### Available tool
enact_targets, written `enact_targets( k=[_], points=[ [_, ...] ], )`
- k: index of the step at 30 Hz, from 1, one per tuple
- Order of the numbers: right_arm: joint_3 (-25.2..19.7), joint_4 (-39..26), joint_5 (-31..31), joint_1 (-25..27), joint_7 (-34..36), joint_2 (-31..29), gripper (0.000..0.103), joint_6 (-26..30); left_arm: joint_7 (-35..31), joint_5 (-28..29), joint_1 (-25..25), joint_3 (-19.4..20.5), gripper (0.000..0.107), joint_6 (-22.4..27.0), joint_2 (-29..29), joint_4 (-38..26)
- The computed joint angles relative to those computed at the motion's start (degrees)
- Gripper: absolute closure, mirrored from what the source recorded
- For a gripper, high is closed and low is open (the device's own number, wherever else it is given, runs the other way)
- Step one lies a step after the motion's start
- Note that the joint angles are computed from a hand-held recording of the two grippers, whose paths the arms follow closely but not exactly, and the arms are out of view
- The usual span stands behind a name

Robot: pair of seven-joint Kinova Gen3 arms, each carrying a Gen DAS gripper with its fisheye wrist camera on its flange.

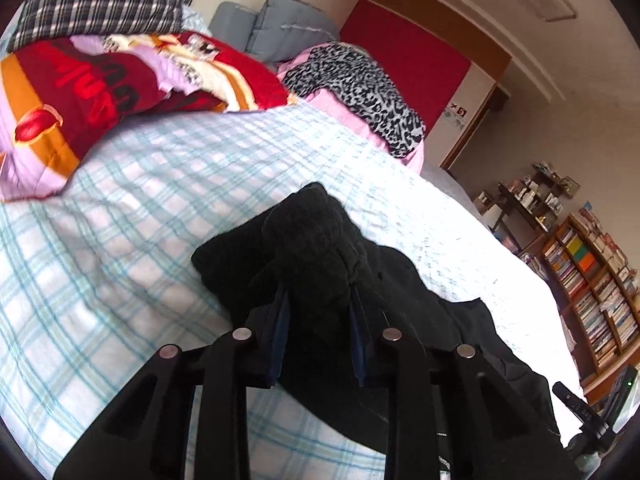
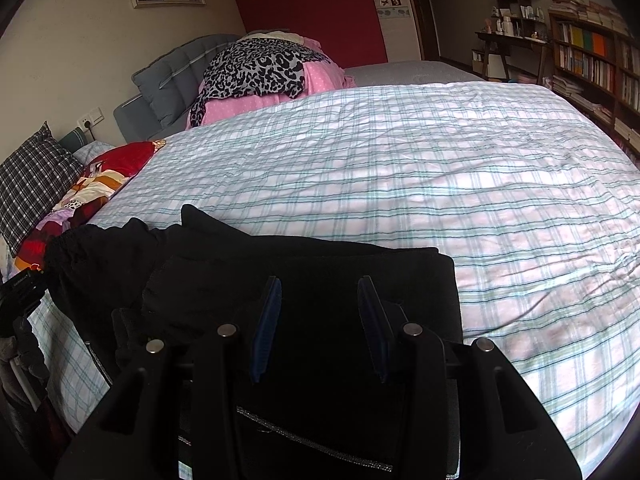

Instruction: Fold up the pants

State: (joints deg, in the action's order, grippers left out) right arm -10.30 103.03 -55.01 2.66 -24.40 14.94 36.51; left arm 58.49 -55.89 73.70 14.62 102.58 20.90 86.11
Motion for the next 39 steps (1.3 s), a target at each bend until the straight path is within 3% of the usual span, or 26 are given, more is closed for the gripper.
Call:
enact_targets(
  k=[3,6,8,10,12,16,21,23,25,31,34,39],
  points=[
    [-0.07,-0.16,0.07,-0.06,-0.07,0.29,0.062,0.16,-2.48,1.51,-1.61,-0.17,0.081,0.03,-0.72,-0.02],
    [-0.24,0.03,-0.84,0.49,1.0,0.36,0.062,0.34,1.41,6.81,-4.4,0.25,0.081,-5.84,-2.84,4.1],
    [-0.05,0.01,-0.86,0.57,1.1,0.44,0.062,0.38,4.36,8.0,-4.58,0.82,0.075,-7.85,-3.12,5.97],
    [0.1,-0.09,-0.6,0.52,0.92,0.54,0.062,0.32,8.35,7.27,-3.53,1.22,0.056,-8.22,-3.46,7.52],
    [0.08,-0.23,-0.63,0.65,0.91,0.62,0.062,0.49,11.19,6.27,-3.05,1.82,0.044,-9.11,-4.3,9.28],
    [-0.23,0.13,-1.89,1.15,2.07,0.73,0.062,0.89,8.56,6.11,-5.34,2.77,0.031,-11.56,-5.18,9.76],
    [-0.1,0.85,-2.31,0.94,2.88,0.57,0.062,1.11,7.12,5.8,-8.05,2.57,0.03,-15.82,-6.7,11.47],
    [0.0,1.15,-2.34,0.87,3.15,0.41,0.062,1.16,8.72,5.32,-8.26,2.73,0.036,-16.14,-7.1,12.1],
    [0.14,1.33,-2.36,0.76,3.15,0.35,0.062,1.23,10.54,4.61,-8.11,3.03,0.053,-16.06,-7.31,12.75],
    [-0.01,2.03,-2.32,0.38,4.26,0.22,0.062,2.37,12.67,0.86,-6.13,3.87,0.082,-12.85,-6.07,11.81],
    [-0.18,3.05,-3.3,0.26,6.31,-0.35,0.062,2.3,10.55,-0.47,-5.32,3.74,0.087,-10.25,-5.18,9.33],
    [0.71,3.46,-5.07,0.63,7.59,-0.35,0.062,3.69,0.94,-1.34,-4.43,2.32,0.088,-4.55,-2.13,1.25]
  ],
)
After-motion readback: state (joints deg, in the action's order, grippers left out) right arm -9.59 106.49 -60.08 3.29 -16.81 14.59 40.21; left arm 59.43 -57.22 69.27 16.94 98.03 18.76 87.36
